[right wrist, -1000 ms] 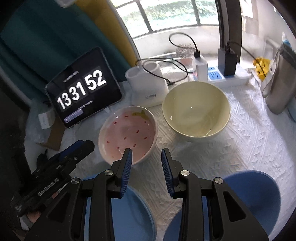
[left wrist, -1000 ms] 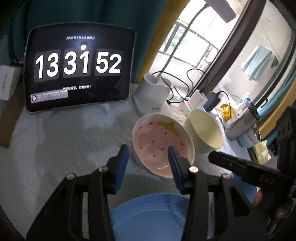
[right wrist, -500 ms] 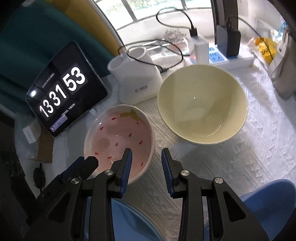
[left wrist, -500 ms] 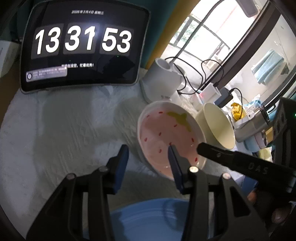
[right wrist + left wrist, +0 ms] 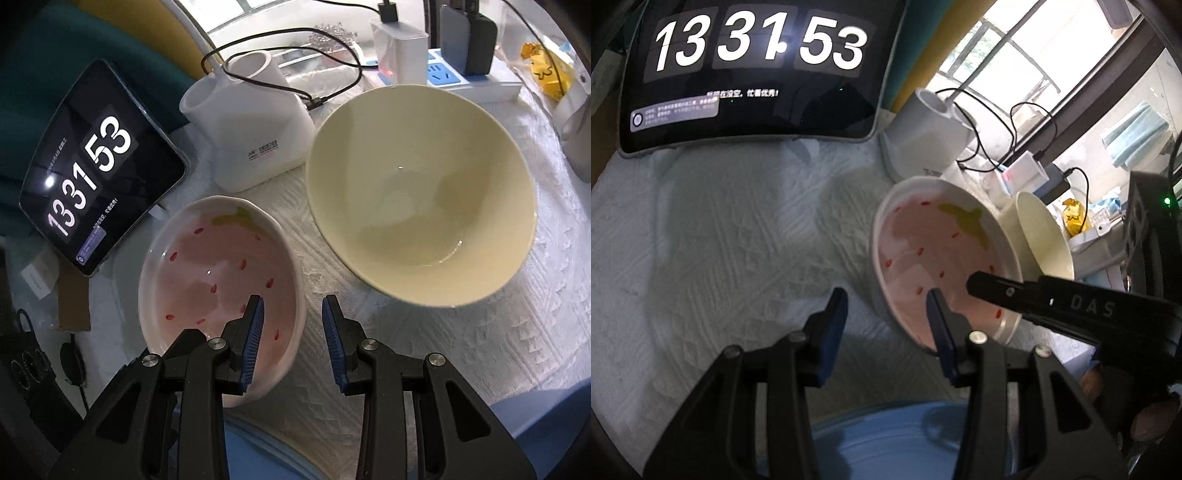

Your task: Organize plates and bowls

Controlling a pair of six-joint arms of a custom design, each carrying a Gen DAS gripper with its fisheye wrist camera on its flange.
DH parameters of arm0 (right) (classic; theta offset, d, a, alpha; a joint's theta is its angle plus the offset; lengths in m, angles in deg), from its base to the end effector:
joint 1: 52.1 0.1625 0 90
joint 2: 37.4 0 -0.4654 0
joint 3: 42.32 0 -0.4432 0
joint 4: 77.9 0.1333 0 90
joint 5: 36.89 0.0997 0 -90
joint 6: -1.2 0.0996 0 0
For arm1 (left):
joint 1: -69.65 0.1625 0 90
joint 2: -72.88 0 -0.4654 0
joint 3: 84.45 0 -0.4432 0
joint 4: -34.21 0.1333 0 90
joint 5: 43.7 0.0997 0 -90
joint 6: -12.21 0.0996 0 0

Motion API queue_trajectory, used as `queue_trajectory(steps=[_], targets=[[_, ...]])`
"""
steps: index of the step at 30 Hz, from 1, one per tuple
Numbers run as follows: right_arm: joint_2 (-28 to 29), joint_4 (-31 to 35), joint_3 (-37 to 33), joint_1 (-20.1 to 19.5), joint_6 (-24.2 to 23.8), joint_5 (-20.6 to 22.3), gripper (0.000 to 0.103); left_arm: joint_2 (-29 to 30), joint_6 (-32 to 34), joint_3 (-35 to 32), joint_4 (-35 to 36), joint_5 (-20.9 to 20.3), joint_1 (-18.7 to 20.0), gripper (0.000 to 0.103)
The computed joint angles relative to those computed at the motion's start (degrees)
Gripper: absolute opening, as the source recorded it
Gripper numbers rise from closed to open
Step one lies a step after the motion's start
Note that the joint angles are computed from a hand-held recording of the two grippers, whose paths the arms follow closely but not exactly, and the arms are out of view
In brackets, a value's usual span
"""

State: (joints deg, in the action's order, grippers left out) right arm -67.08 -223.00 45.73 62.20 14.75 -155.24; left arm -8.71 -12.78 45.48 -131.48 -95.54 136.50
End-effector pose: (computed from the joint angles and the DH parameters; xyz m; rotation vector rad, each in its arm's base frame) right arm 0.3793 -0.6311 -0.0776 0.2674 -2.6383 0.1456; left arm -0.0124 -0.5246 0.2680 -0.2574 2.5646 -0.9329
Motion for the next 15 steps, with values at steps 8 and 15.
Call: queue_trajectory(steps=[8,15], targets=[[1.1,-0.6,-0.4,0.6,-3.0,-0.8,0.029,0.2,2.1,0.0,-1.2,-1.4,0.7,0.045],[2.1,-3.4,-0.3,1.6,-5.7,-4.3,0.016,0.8,5.2,0.5,-2.7,-0.7,-0.3,0.044]])
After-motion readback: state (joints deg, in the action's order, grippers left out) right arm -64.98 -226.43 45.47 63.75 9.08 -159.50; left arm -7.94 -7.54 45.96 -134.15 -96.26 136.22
